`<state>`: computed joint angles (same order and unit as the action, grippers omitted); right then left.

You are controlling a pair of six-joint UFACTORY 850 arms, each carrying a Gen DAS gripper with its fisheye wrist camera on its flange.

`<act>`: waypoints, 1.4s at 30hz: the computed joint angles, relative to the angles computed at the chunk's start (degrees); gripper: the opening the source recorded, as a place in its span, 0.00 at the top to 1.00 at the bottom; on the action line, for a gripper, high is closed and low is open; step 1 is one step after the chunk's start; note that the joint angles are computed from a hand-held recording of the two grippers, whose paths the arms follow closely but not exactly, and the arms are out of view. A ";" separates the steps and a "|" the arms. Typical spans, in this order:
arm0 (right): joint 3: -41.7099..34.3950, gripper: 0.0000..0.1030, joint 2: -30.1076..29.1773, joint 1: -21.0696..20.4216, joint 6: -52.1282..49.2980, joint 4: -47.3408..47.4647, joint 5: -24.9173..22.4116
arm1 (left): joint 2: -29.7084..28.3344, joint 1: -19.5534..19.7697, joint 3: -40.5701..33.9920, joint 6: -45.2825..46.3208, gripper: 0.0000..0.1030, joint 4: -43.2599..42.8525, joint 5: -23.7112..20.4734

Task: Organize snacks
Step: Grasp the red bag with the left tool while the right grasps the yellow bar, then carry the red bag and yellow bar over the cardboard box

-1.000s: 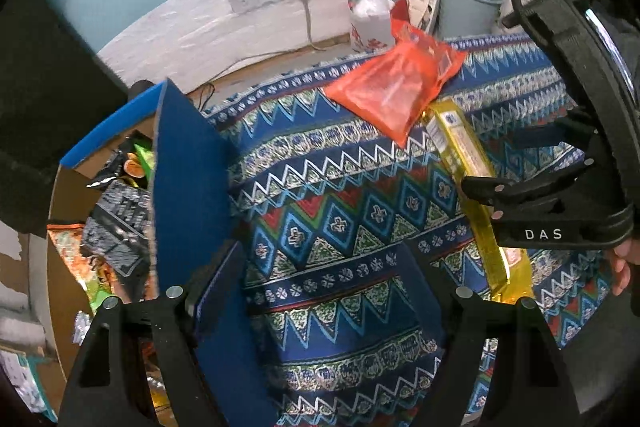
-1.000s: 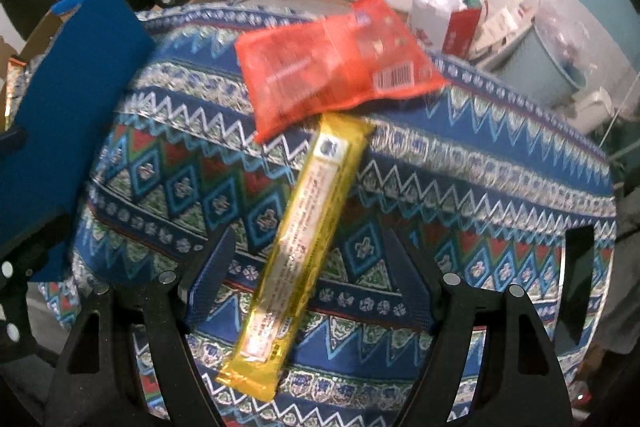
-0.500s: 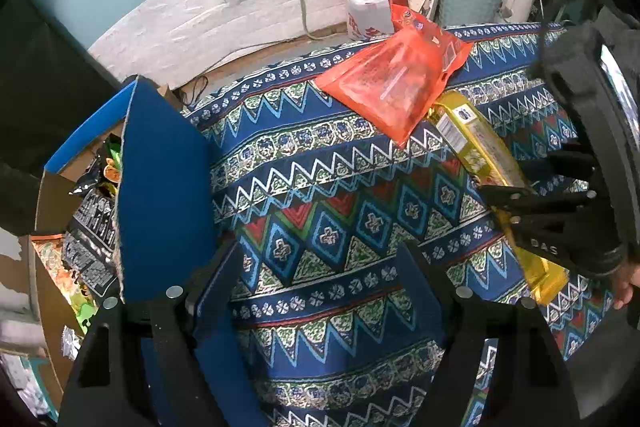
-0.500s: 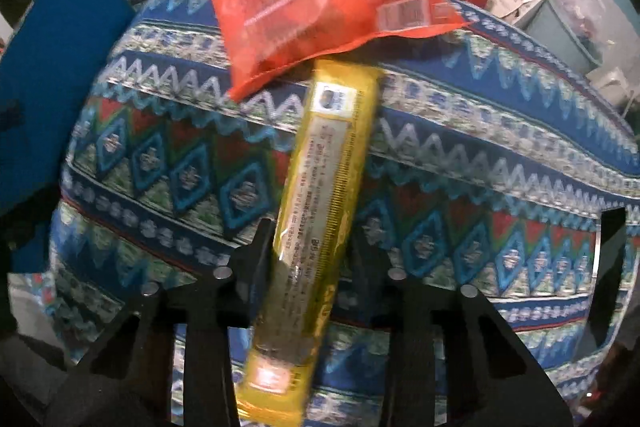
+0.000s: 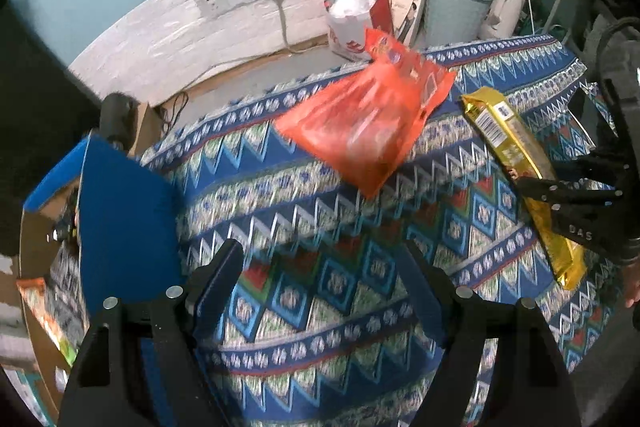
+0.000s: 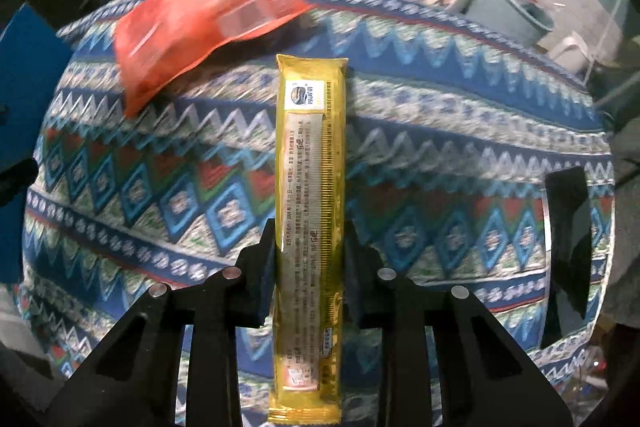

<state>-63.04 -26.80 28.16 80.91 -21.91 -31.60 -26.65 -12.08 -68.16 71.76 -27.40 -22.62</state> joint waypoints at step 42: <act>2.31 0.74 1.76 -5.93 3.80 -6.53 5.74 | -13.82 -7.10 -13.80 13.10 0.48 -8.89 -4.81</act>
<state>-60.73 -25.04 22.23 84.72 -28.44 -25.86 -40.47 -19.18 -81.97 84.86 -36.29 -27.43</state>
